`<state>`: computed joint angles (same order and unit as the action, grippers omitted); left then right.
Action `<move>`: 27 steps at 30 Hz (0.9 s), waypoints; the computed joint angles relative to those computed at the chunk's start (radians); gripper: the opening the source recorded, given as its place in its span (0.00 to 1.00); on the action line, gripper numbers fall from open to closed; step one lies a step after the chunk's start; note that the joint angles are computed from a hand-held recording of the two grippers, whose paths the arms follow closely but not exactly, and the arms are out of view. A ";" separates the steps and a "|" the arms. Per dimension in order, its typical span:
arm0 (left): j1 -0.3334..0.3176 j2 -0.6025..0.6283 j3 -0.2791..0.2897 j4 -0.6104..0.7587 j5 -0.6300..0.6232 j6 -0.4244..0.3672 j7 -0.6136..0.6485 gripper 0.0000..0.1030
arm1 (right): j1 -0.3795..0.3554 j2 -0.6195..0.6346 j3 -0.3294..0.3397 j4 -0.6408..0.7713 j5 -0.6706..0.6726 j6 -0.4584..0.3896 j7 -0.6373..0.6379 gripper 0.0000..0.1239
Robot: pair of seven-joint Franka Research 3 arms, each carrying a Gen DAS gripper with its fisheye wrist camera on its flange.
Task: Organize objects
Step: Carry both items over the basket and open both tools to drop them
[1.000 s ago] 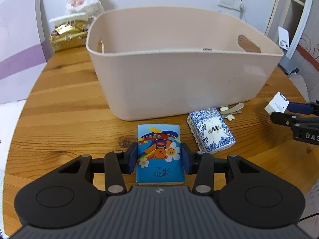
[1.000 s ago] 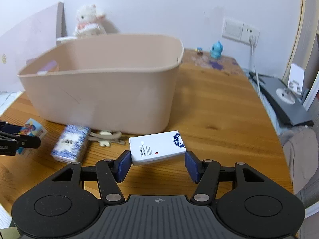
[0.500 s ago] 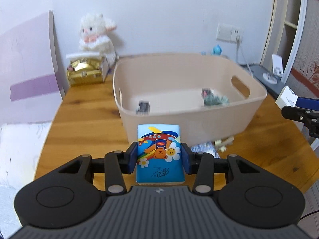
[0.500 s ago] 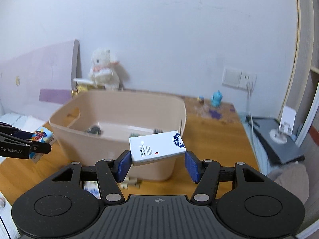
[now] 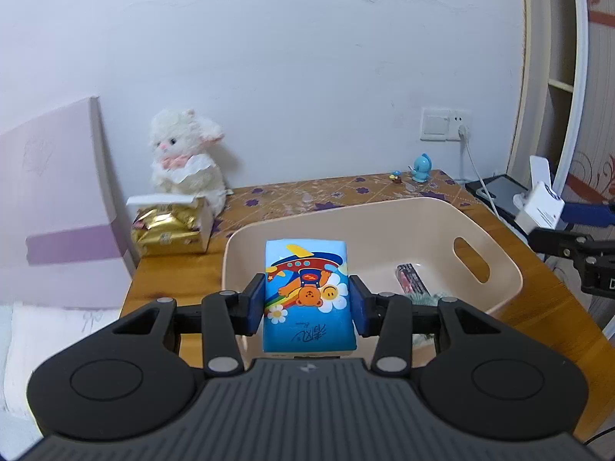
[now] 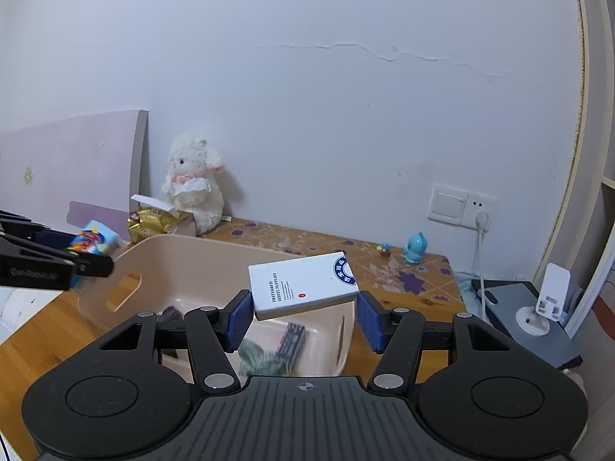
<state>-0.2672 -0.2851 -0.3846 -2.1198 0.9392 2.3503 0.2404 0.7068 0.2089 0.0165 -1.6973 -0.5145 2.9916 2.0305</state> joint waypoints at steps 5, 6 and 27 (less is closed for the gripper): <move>0.005 0.101 0.016 0.090 0.013 -0.021 0.042 0.45 | 0.004 0.084 0.010 0.117 0.062 -0.056 -0.053 0.45; 0.002 0.121 0.023 0.106 0.009 -0.024 0.052 0.45 | 0.009 0.098 0.006 0.134 0.071 -0.066 -0.060 0.45; -0.057 0.307 0.126 0.204 -0.240 -0.116 0.190 0.51 | 0.075 0.281 -0.016 0.319 0.175 -0.281 -0.204 0.56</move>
<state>-0.3240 0.0218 -0.2584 -1.9155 0.6994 2.2343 0.4306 0.7821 0.4897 0.0006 -1.3779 -0.3394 2.7102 1.8266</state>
